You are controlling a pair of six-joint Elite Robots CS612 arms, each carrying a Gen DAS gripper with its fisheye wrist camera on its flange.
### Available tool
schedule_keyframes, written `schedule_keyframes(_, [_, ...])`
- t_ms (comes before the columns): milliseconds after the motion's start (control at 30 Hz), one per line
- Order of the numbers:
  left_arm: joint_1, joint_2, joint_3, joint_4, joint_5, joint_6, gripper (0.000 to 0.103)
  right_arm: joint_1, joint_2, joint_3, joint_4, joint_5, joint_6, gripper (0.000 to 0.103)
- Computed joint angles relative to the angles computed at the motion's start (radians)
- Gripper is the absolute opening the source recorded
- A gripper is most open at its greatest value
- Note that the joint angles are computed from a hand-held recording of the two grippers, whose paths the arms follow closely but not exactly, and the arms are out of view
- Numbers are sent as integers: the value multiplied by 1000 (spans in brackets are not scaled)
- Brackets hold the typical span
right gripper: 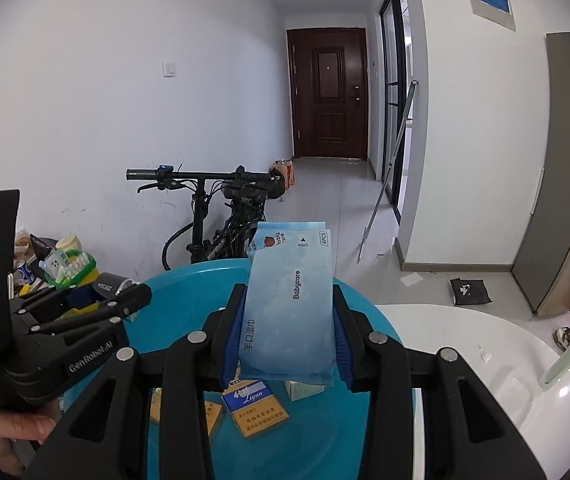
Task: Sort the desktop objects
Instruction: 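Lower both items into the blue basin and open both tools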
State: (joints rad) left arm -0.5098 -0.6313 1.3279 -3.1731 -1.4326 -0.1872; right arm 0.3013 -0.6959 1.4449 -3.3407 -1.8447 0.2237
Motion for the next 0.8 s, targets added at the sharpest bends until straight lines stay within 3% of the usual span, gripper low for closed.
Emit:
schedule_keyframes(167, [-3,-3,6,-19,0,-1,47,2,0,-5,-4,-7,-3,38])
schedule_keyframes(233, [-8,-7,15,-47,33,-4,88,3,2,-9,-2,-9,-3,38])
schedule_keyframes(267, [-10,-6,21,-83,48,-1,92,3,2,-9,-2,-9,-3,38])
schedule_keyframes(333, [-10,-8,30,-123,65,-3,92,3,3,-10,-1,-11,-2,38])
schedule_keyframes(800, [7,-29,53,-157,55,-60,92,4,9,-18,18,-11,-7,38])
